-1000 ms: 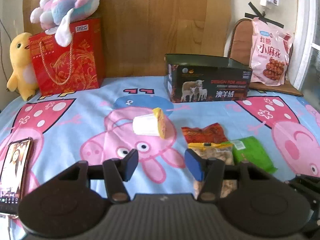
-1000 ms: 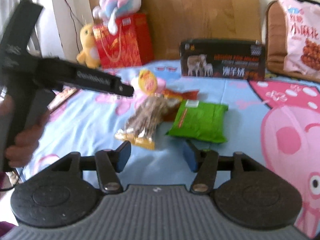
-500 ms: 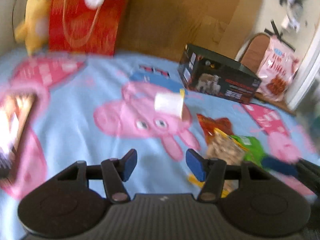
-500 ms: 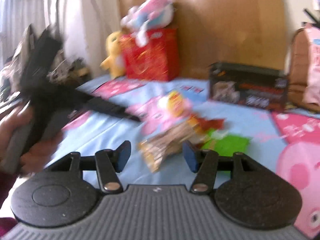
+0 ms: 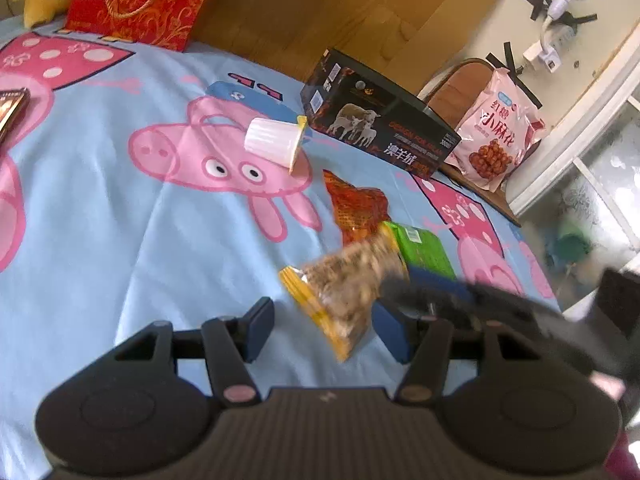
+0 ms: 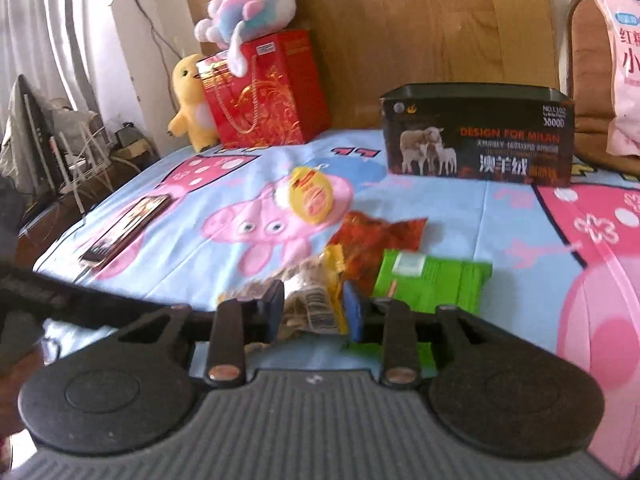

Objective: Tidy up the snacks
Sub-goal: 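Grasp the peanut bag with the left gripper and lift it, then carry the peanut bag to the black box and release it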

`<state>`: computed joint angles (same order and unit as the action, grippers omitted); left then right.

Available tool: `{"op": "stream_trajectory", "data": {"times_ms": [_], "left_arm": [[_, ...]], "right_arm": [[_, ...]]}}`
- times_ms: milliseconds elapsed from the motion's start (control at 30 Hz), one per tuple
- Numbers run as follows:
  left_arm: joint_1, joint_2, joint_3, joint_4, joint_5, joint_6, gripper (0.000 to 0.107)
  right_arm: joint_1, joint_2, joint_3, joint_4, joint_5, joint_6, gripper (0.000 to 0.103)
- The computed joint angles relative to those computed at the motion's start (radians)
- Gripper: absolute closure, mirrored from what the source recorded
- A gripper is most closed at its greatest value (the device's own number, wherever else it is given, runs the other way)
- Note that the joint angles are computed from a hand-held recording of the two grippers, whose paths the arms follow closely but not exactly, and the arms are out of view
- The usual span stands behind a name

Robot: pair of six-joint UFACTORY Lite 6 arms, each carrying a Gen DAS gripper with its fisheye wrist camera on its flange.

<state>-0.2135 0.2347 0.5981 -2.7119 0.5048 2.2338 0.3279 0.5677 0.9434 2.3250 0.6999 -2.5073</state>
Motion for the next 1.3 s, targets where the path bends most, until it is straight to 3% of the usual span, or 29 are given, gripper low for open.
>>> {"op": "stream_trajectory", "data": {"times_ms": [200, 267, 300, 400, 567, 700, 833, 967, 1100, 1300], "left_arm": [[0.010, 0.004, 0.002, 0.029, 0.010, -0.012, 0.052], [0.033, -0.003, -0.004, 0.096, 0.018, -0.061, 0.051], [0.044, -0.010, -0.009, 0.124, 0.022, -0.082, 0.050], [0.067, -0.043, -0.033, 0.174, 0.029, -0.103, 0.044], [0.069, -0.071, -0.050, 0.309, 0.050, -0.177, 0.029], [0.033, -0.027, -0.027, 0.279, 0.043, -0.168, 0.030], [0.039, -0.008, -0.019, 0.230, 0.059, -0.140, 0.041], [0.059, 0.017, 0.002, 0.234, 0.067, -0.142, 0.052], [0.061, 0.009, 0.044, 0.266, 0.032, -0.171, 0.054], [0.079, -0.010, 0.212, 0.406, -0.021, -0.268, 0.054]], "right_arm": [[-0.031, -0.089, -0.163, -0.043, 0.100, 0.002, 0.066], [-0.035, -0.116, -0.189, -0.016, 0.107, -0.035, 0.058], [-0.039, -0.120, -0.189, -0.019, 0.106, -0.039, 0.051], [-0.044, -0.117, -0.179, -0.061, 0.091, -0.038, 0.041], [0.006, -0.111, -0.190, -0.003, 0.058, -0.178, 0.041], [0.044, -0.068, -0.133, 0.029, 0.023, -0.228, 0.039], [0.072, -0.020, -0.071, -0.001, -0.013, -0.200, 0.038], [0.099, -0.040, -0.102, 0.043, -0.007, -0.254, 0.049], [0.144, -0.063, -0.127, 0.221, -0.017, -0.407, 0.073], [0.111, -0.113, -0.095, 0.268, 0.038, -0.420, 0.074]]}}
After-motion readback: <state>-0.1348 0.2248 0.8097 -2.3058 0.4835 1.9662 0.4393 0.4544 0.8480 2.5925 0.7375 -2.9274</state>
